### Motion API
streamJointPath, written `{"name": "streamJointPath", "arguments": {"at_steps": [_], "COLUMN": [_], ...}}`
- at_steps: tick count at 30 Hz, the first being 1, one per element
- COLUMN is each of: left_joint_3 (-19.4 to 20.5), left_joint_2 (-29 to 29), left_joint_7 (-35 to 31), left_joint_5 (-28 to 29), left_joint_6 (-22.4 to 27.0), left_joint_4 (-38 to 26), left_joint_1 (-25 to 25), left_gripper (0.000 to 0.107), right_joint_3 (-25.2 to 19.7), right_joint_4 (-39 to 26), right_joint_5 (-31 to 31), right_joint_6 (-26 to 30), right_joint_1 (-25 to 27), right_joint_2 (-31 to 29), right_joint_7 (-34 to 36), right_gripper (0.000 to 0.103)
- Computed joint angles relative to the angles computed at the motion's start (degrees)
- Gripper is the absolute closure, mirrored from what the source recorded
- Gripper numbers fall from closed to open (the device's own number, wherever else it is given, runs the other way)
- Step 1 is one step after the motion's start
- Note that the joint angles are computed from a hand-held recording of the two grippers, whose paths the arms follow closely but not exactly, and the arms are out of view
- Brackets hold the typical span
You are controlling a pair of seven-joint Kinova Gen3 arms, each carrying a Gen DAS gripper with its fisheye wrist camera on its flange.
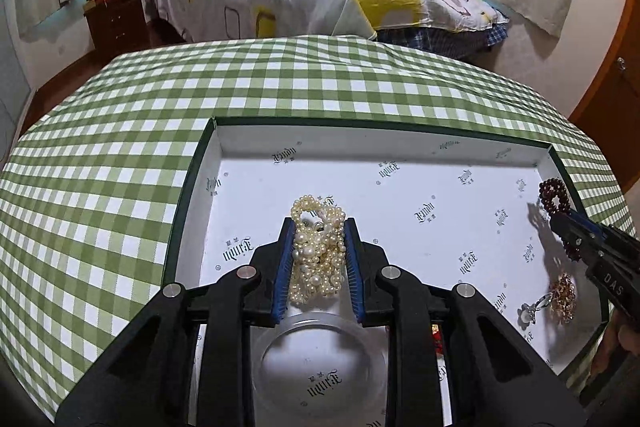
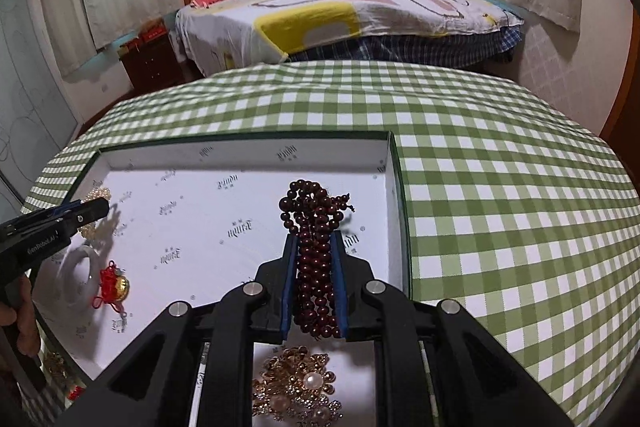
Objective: Organize jewelry
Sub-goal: 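Carry pearls and bead bracelet into the green box and open both tools, then lift both open tools up out of the box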
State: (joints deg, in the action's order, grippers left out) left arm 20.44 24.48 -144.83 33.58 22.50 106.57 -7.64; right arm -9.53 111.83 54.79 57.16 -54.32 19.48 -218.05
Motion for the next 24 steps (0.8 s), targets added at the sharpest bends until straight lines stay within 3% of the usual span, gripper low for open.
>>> {"name": "streamJointPath", "arguments": {"at_steps": [3,6,9,17,24], "left_joint_3": [-1.47,-2.66,-2.46,2.75,8.29], "left_joint_2": [-0.04,0.08,0.27,-0.43,-1.09], "left_joint_7": [1.64,3.50,4.58,0.24,-7.21], "left_joint_5": [-1.57,-3.40,-4.13,-0.68,5.25], "left_joint_6": [0.42,0.69,0.23,-2.27,-4.93], "left_joint_4": [-0.63,-1.40,-1.86,0.59,3.52], "left_joint_1": [1.82,3.54,4.03,-1.25,-7.06], "left_gripper": [0.080,0.077,0.064,0.047,0.042], "right_joint_3": [-0.04,0.12,0.29,0.12,-0.23], "right_joint_4": [-0.36,-0.42,-0.19,0.08,0.73], "right_joint_5": [-0.89,-1.29,-1.14,0.23,2.24], "right_joint_6": [-0.58,-0.82,-0.85,-0.15,1.57], "right_joint_1": [0.47,0.63,0.44,-0.04,-1.08], "right_joint_2": [0.28,0.18,-0.04,-0.10,-0.42], "right_joint_7": [1.29,2.09,1.80,0.68,-2.55], "right_gripper": [0.085,0.076,0.072,0.057,0.052]}}
